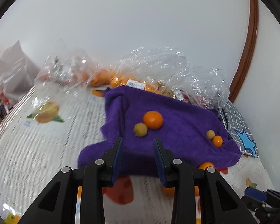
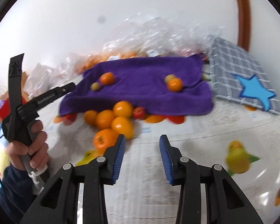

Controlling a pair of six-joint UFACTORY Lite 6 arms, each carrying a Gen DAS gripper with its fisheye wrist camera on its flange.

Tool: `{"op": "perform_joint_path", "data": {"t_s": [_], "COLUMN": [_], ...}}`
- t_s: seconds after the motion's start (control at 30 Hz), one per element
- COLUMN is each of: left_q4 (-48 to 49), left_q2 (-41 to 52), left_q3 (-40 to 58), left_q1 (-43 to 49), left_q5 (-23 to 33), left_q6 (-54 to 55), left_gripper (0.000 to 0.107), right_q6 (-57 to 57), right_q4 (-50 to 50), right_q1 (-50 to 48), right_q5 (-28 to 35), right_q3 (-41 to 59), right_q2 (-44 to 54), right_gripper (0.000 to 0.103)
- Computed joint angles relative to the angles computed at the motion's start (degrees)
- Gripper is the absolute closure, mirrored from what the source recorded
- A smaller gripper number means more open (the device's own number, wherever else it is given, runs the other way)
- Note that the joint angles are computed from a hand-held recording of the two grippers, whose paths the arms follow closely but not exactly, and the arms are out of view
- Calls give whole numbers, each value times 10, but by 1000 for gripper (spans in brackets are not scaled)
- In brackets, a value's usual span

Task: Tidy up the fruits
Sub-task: 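Grasp a large mandarin with the right tool while the left tool grasps another mandarin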

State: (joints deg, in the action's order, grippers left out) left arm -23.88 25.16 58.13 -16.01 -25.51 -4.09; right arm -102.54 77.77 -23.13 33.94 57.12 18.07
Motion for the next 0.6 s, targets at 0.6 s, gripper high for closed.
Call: {"op": "perform_joint_path", "data": {"t_s": [0.6], "left_q4": [69], "left_q2": [-9], "left_q3": [-28], "left_q1": [23], "left_q5": [28], "left_q6": [-75], "left_gripper": [68], "right_q6": [-11], "right_q4": [21], "right_q1": [130], "right_q5": [-65], "right_q3": [35], "right_q2": [85], "right_gripper": [59]}}
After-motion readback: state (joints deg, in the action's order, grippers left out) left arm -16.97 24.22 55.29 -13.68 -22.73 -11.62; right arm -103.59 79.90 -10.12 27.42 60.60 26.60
